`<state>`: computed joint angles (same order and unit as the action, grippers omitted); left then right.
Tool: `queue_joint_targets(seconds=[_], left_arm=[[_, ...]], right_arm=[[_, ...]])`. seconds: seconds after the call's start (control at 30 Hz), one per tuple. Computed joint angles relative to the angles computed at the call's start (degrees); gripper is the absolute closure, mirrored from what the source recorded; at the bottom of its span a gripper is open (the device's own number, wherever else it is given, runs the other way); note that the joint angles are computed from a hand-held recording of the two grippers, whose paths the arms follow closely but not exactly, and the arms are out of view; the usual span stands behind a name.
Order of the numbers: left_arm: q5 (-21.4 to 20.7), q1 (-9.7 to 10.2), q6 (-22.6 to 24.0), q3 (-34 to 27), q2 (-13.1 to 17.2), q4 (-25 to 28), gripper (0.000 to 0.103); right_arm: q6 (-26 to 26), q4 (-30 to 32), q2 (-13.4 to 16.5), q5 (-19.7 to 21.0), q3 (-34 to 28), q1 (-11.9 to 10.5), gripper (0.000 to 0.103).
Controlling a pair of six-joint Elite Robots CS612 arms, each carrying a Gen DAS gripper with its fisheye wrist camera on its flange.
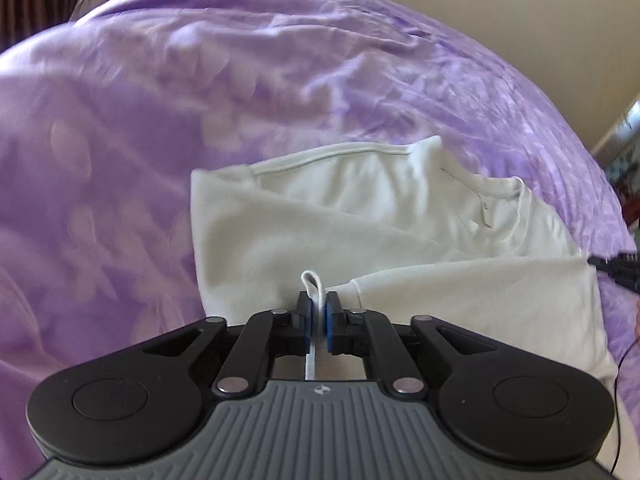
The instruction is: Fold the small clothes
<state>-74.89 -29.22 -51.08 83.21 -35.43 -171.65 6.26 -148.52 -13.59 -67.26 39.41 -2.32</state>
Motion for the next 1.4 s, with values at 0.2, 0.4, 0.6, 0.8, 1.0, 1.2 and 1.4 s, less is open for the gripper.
queue_joint_targets(seconds=[0.2, 0.4, 0.6, 0.8, 1.0, 1.2, 1.4], left_arm=[[-0.81, -0.27, -0.51, 2.68, -2.35, 0.86, 0.071], [-1.57, -1.62, 1.46, 5.32, -5.01, 3.44, 0.07], [-1.57, -2.65, 2.17, 6.82, -5.57, 3.15, 0.07], [-1.21, -2.87, 1.05, 6.48, -5.04, 4.61, 0.074], [-1.31, -2.89, 2.49, 4.81, -4.08, 8.95, 0.082], [-1.5, -2.88, 2.13, 5.2, -5.12, 9.72, 0.082], [1.26, -4.74, 6.81, 9.24, -9.95, 10.23, 0.079]], right_arm=[[-6.21, 1.17, -4.99, -2.64, 6.85, -0.23, 0.089], [-21.5, 4.92, -13.75, -3.98, 19.94, -0.33, 0.073], [-37.42, 2.09, -19.98, -5.73, 31.76, 0.7, 0.052], [-40.23, -7.59, -19.1, -16.68, 34.39, 2.82, 0.097], [-36.45, -0.41, -17.78, -17.04, 30.87, 1.77, 0.1], [-32.9, 2.49, -18.06, -14.0, 30.23, 0.97, 0.089], [-34.66, -1.4, -23.89, -11.5, 36.45, -0.43, 0.086]])
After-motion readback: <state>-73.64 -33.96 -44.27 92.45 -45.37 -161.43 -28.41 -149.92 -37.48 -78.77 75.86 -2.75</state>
